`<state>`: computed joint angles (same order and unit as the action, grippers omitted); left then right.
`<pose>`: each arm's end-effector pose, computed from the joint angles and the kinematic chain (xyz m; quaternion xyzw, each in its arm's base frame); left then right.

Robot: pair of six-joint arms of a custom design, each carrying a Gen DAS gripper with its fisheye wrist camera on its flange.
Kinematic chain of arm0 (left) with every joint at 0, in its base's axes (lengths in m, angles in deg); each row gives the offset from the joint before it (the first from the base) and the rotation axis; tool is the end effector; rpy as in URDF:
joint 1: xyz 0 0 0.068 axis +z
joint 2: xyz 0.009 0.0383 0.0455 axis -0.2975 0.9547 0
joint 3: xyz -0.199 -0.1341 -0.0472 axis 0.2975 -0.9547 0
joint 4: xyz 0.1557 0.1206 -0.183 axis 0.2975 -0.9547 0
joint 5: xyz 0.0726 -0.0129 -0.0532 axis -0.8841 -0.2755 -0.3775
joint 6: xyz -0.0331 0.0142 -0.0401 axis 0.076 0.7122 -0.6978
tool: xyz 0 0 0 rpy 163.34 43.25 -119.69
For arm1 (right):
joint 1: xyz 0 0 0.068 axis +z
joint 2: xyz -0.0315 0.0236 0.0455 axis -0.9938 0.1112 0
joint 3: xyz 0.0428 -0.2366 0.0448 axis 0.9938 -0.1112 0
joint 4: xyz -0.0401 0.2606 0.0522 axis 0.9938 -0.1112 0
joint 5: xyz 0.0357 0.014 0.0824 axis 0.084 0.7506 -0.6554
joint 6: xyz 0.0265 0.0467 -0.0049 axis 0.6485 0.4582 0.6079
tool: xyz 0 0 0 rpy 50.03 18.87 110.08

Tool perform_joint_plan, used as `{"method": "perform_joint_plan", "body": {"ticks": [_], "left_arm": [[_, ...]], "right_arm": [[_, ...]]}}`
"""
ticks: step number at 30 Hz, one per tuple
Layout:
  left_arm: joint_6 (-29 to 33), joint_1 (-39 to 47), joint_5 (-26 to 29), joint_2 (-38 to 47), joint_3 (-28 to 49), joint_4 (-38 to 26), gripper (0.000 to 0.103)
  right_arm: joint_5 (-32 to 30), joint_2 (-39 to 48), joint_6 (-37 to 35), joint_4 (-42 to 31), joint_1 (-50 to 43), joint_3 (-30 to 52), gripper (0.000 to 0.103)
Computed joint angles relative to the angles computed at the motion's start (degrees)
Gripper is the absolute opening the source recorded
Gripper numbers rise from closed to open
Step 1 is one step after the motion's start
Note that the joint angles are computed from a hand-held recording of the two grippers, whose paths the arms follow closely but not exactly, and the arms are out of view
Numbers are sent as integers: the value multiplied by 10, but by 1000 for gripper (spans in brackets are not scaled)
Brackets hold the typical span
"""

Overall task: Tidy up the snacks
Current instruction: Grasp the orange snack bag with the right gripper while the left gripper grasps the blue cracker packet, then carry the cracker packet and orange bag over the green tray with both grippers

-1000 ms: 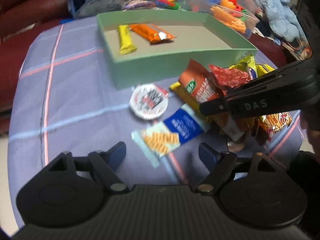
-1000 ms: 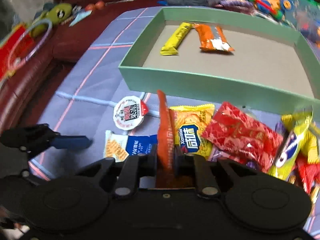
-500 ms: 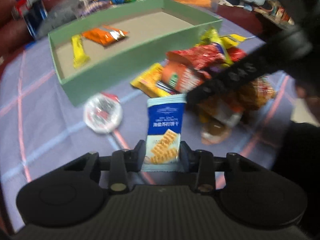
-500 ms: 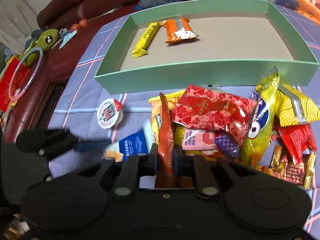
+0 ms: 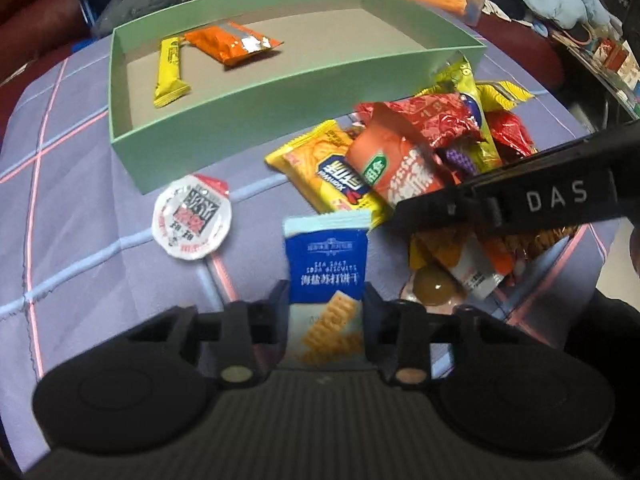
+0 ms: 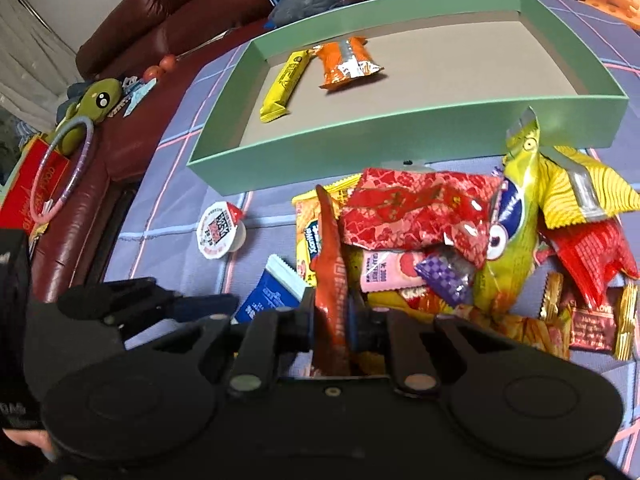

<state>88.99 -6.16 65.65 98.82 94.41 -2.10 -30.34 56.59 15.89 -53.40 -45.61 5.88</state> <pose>0.2062 0.0256 0.0489 0.3315 0.9100 -0.1180 0.2195 0.1558 0.1169 0.0769 0.0945 0.9480 0.1664 0.2544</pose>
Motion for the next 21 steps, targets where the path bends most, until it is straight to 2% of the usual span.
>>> {"method": "perform_joint_plan", "body": {"ticks": [5,10,13,17,21], "left_arm": [[-5,28,12,-51,-19,-37,35],[25,95,58,-115,6,-144,35],[14,122,85,-134,35,-177,35],[-67,109,90,-123,72,-134,35],[-153,54,61,-61,122,-60,35]], "right_arm": [[-3,-45,1,-14,8,-11,15],[-23,-91,-5,-22,-5,-15,15],[-40,-103,-2,-17,-12,-12,15],[-48,-92,-21,-12,-38,15,15],[-53,-47,-44,12,-86,62,15]]}}
